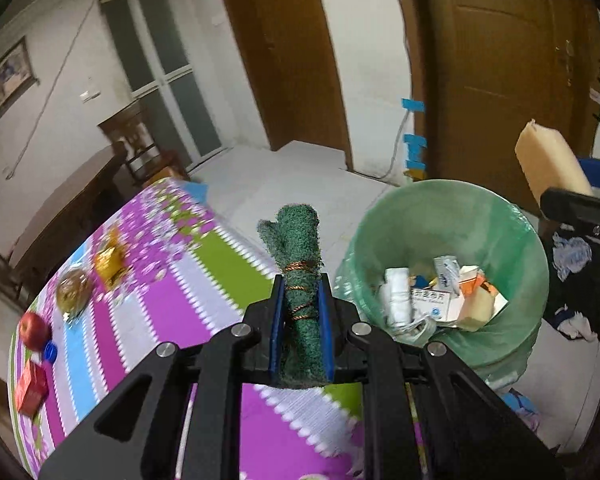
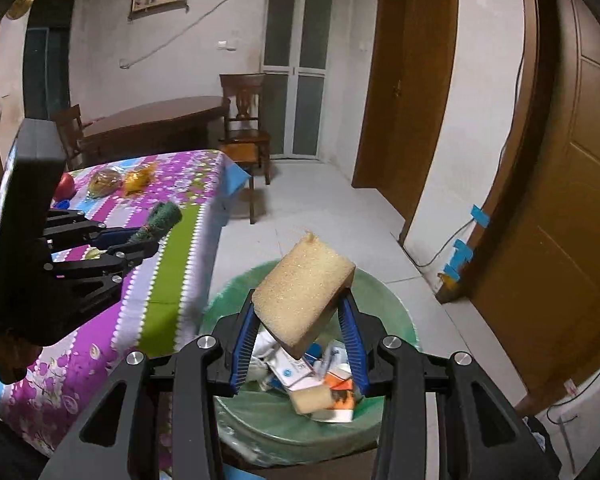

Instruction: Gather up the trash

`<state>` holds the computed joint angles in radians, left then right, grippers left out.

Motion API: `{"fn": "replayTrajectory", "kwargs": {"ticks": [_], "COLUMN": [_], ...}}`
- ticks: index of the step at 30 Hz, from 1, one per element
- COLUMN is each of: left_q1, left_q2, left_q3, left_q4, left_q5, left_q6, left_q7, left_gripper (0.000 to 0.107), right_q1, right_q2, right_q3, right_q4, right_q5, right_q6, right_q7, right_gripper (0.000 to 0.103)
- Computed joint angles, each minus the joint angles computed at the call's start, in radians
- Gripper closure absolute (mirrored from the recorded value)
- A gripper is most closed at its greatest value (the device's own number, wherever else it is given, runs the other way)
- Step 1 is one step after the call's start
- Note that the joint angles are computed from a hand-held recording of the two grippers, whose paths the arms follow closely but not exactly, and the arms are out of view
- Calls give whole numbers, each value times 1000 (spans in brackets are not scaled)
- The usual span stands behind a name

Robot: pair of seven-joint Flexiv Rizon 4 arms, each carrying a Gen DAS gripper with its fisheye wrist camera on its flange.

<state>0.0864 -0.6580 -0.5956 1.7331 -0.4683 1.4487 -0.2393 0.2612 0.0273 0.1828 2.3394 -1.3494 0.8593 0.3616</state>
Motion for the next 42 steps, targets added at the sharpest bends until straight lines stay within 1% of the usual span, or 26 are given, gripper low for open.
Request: {"fn": "replayTrajectory", "kwargs": {"ticks": [2, 5, 8, 13, 18, 23, 24, 25, 26, 27, 28, 29, 31, 33, 36, 37, 38, 39, 40, 41, 42], "left_q1": [-30, -71, -105, -178, -224, -258, -263, -266, -272, -273, -262, -247, -248, -242, -223, -197, -163, -130, -97, -65, -25], "left_q2": [-5, -7, -6, -19, -32, -47, -51, -56, -56, -55, -55, -55, -54, -52, -40, -29, -14, 2, 19, 40, 68], "left_q3": [26, 65, 98, 181, 229, 259, 266, 273, 281, 276, 253, 232, 243, 234, 213, 184, 145, 109, 75, 43, 5], "left_q4": [-19, -57, -77, -137, -173, -191, -199, -210, -210, -189, -170, -159, -171, -158, -136, -113, -81, -49, -18, 15, 57], "left_q5": [11, 14, -2, -15, -32, -28, -22, -14, -8, -17, -37, -53, -46, -58, -85, -116, -160, -209, -264, -321, -389], "left_q6": [-28, -127, -201, -341, -423, -438, -451, -469, -463, -401, -355, -339, -385, -365, -365, -368, -370, -375, -388, -405, -426], "left_q7": [-8, -2, 24, 42, 57, 66, 66, 66, 65, 73, 91, 108, 93, 103, 119, 150, 198, 255, 318, 382, 461], "left_gripper": [93, 93, 93, 92, 92, 92, 89, 79, 68, 37, 26, 26, 26, 26, 26, 26, 26, 26, 23, 20, 12], "right_q1": [-14, -38, -60, -84, -105, -128, -131, -136, -135, -136, -143, -146, -151, -152, -142, -134, -119, -107, -91, -62, -39], "right_q2": [20, 39, 49, 54, 50, 15, 6, -3, -9, -14, -15, -18, -21, -23, -15, -8, 6, 23, 42, 71, 85], "right_q3": [-6, -15, -21, -22, -29, -53, -57, -62, -60, -61, -67, -70, -72, -71, -59, -50, -33, -20, -2, 34, 55], "right_q4": [24, 51, 73, 95, 111, 99, 95, 92, 89, 87, 92, 96, 104, 109, 121, 125, 132, 144, 153, 168, 172], "right_q5": [5, 20, 46, 89, 103, 88, 89, 88, 98, 91, 75, 73, 56, 54, 36, 31, 21, 12, 14, 34, 60], "right_q6": [18, 52, 85, 100, 126, 177, 193, 210, 188, 181, 194, 202, 217, 213, 185, 160, 114, 77, 35, -42, -94], "right_q7": [-3, -11, -24, -51, -73, -90, -99, -106, -106, -98, -91, -84, -61, -51, -5, 18, 64, 104, 140, 190, 212], "right_gripper": [62, 62, 62, 62, 62, 62, 61, 53, 45, 38, 38, 38, 38, 38, 37, 29, 22, 10, 5, 5, 5]}}
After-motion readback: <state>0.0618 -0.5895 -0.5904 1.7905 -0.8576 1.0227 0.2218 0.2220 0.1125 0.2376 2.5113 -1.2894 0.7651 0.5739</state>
